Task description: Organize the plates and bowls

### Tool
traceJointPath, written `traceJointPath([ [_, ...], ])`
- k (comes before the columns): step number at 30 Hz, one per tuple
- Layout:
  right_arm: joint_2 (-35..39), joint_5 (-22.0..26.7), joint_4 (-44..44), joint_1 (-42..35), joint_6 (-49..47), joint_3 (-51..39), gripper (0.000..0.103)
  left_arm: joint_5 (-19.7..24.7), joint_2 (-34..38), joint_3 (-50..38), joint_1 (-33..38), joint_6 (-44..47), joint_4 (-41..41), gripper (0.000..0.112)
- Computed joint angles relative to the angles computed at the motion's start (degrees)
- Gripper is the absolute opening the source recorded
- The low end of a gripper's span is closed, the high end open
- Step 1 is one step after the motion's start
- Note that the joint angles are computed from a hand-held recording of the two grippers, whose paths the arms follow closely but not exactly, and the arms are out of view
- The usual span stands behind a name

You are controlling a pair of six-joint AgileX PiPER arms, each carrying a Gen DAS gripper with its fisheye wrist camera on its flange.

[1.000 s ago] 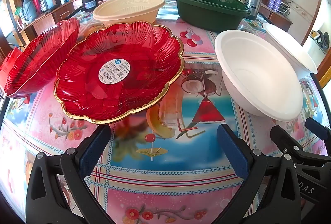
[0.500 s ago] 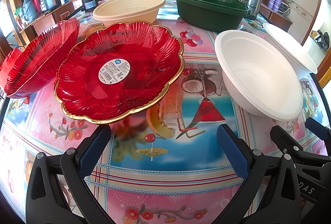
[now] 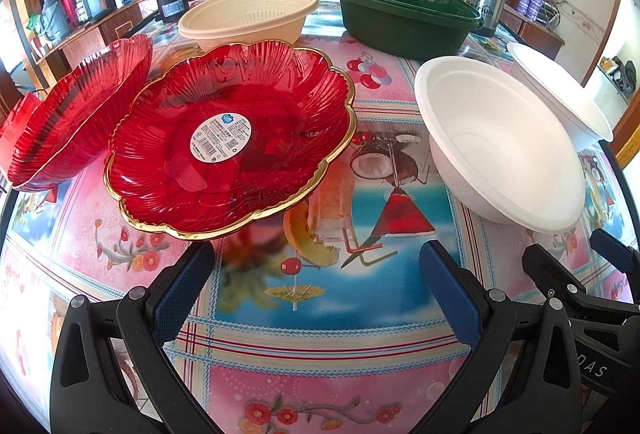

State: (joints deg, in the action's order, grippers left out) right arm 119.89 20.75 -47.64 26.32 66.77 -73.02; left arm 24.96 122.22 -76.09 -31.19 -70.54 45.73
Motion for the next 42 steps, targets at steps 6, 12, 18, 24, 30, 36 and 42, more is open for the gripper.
traceJointPath([
  [6,0.06,2.26,9.54,-0.13,-9.44,-1.47,0.103,0.09,-1.88,1.85,1.32,7.08,-6.33,0.103],
  [12,-3.70,3.75,15.96,1.06,-14.29,1.98,0.103,-1.63,-9.16,10.09,2.05,3.34,-2.66,0.103],
  [18,-8.69,5.60,15.28,5.03,-14.81,4.28,0.103,-1.71,-15.04,14.87,4.50,4.56,-4.03,0.103],
  [24,-9.68,7.58,20.27,8.99,-21.10,-0.13,0.103,-1.88,-19.69,18.28,8.21,5.55,-5.12,0.103],
  [30,-7.38,9.74,22.19,11.70,-24.73,-6.62,0.103,-2.31,-22.56,20.18,11.27,7.00,-5.97,0.103],
  [36,-5.33,10.18,23.10,13.52,-25.94,-10.77,0.103,-2.72,-24.94,21.47,14.30,10.12,-7.56,0.103],
  [42,-2.80,11.44,25.57,14.91,-28.73,-15.84,0.103,-2.38,-26.05,21.76,16.36,10.24,-6.29,0.103],
])
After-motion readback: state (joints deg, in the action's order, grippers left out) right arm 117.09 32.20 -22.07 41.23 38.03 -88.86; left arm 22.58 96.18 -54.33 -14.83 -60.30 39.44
